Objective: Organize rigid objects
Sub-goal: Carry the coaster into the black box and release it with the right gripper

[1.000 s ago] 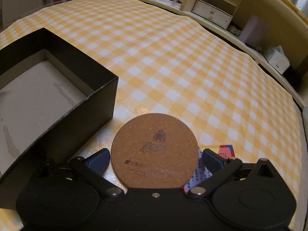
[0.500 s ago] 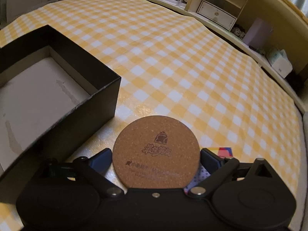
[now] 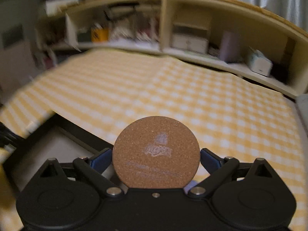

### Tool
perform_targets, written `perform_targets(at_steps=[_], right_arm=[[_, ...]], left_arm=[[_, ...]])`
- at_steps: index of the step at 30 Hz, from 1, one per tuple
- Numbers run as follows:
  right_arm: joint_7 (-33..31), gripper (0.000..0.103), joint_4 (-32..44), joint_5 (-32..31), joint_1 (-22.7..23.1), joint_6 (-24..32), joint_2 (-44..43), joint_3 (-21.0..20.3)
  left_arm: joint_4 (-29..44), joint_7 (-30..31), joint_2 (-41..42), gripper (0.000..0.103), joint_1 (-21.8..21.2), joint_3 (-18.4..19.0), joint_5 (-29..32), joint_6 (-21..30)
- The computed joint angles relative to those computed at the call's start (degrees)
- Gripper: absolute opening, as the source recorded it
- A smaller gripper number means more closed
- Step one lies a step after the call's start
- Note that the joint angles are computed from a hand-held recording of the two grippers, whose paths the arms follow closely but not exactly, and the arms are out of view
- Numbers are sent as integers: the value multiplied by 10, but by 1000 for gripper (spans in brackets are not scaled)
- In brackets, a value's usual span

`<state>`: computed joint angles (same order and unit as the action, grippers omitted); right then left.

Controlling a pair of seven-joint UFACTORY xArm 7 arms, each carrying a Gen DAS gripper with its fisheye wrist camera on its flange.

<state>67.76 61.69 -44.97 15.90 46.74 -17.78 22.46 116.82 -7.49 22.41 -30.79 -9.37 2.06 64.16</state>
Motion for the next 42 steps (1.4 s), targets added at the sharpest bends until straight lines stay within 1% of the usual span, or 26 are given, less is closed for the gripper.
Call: perform_targets(at_steps=[2, 4, 6, 10, 13, 15, 17, 18, 21, 27, 31, 38, 42], right_arm=[[9, 98, 9, 4, 6, -37, 10, 1], [0, 98, 21, 18, 16, -69, 28, -2], [-20, 98, 37, 31, 29, -82, 55, -3], [-72, 98, 74, 36, 61, -67, 110, -11], [-91, 98, 90, 34, 86, -51, 134, -25], [-89, 99, 94, 21, 97, -45, 144, -36], [-69, 99, 98, 6, 108, -22, 150, -41], [-66, 100, 94, 8, 112, -18, 146, -45], [-74, 102, 83, 27, 116, -31, 133, -52], [-95, 102, 79, 94, 117, -35, 117, -53], [-91, 102, 83, 123, 112, -35, 109, -49], [-82, 102, 93, 130, 108, -17, 92, -37], [-59, 102, 89, 117, 98, -17, 71, -29]], left_arm=[[-5, -1, -3, 7, -1, 0, 2, -3], [-8, -1, -4, 7, -2, 0, 4, -5], [-9, 0, -4, 7, -2, 0, 5, -6], [-8, 1, -3, 7, -2, 0, 6, -7], [-9, 0, -3, 7, -2, 0, 6, -8], [-9, 0, -4, 7, -2, 0, 6, -8], [-11, 3, -4, 7, 0, -2, 1, -10], [-9, 4, -2, 7, -1, -2, 2, -9], [-15, 9, -5, 7, 0, -2, 2, -12], [-15, 8, -5, 7, 0, -2, 1, -13], [-16, 7, -5, 7, -1, -2, 2, -13], [-18, 6, -5, 8, -1, -1, 4, -15], [-16, 2, -3, 8, -4, 0, 9, -17]])
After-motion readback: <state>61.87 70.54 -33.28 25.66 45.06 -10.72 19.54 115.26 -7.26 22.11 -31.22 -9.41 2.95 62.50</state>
